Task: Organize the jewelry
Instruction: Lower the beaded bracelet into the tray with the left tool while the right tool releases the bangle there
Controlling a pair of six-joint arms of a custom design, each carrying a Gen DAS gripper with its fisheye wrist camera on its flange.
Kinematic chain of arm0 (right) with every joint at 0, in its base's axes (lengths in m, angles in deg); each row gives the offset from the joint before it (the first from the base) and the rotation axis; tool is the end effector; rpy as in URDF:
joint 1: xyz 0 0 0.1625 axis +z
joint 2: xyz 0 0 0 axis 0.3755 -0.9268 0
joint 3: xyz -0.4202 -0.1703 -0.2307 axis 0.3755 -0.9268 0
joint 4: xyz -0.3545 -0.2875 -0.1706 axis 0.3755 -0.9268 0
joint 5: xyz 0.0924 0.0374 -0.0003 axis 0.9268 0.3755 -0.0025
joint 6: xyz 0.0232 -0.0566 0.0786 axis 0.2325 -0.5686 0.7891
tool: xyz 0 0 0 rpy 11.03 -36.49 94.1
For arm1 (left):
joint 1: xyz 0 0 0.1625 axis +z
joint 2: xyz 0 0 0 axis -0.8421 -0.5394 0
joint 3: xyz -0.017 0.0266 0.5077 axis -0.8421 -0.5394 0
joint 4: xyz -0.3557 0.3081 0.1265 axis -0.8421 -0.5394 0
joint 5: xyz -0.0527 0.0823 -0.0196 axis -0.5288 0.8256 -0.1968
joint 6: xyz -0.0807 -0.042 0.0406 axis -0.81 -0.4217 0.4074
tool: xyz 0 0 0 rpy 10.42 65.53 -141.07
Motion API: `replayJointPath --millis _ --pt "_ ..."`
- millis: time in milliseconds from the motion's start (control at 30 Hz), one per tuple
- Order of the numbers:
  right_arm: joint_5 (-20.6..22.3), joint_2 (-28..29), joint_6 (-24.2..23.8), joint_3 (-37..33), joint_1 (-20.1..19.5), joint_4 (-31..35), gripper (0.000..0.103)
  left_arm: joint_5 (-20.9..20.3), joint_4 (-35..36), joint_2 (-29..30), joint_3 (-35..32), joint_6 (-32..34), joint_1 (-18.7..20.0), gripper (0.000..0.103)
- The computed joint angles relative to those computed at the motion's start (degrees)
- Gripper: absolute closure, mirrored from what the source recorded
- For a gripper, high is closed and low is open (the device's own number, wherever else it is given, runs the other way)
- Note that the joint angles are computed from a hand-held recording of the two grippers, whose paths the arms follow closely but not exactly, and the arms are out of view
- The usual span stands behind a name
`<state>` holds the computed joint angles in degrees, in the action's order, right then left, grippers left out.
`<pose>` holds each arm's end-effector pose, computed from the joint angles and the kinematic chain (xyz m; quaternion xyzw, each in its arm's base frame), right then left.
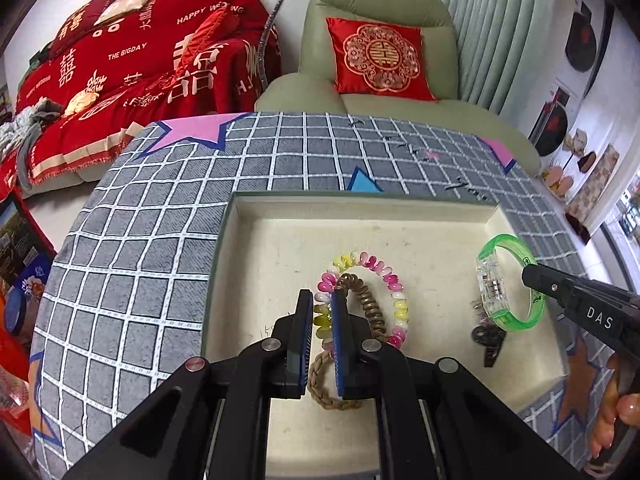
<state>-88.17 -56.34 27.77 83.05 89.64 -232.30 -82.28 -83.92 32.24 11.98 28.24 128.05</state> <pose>0.3759 -0.7911 0.0494 -0.0313 -0.8871 0.3174 0.3338 -0.1007 -0.8515 0.3242 0.2531 0.8989 -0.2324 0.2719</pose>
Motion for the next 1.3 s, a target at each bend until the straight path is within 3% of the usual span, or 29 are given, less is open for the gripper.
replayJointPath --millis 633,933,1000,1033,1067,1100,1300 --pt "0.6 1.7 0.7 -1.4 -1.6 1.8 0.095 3.7 -3.1 1.9 1.0 4.1 0.2 0.083" --pt "3.1 1.5 0.7 -1.0 -1.8 2.6 0.093 4.6 -3.7 1.7 1.6 5.3 -0.2 0.083" --pt "3.8 1.3 1.3 -0.8 -1.9 2.8 0.088 4.7 -3.4 1.7 1.6 4.9 -0.2 0.083" --pt "4.5 1.1 1.5 -0.6 -1.9 2.8 0.075 4.7 -3.2 1.7 1.6 4.8 -0.2 0.083" --pt "4.7 1.0 1.4 -0.5 -1.9 2.4 0.056 4.8 -3.0 1.7 1.5 4.5 -0.2 0.083" --pt "4.5 1.1 1.2 -0.4 -1.8 1.8 0.05 5.0 -2.7 1.7 1.4 4.3 -0.3 0.083" --pt "4.0 0.6 -0.5 0.6 -1.0 -2.9 0.049 5.3 -5.1 1.6 2.2 5.8 -0.6 0.083"
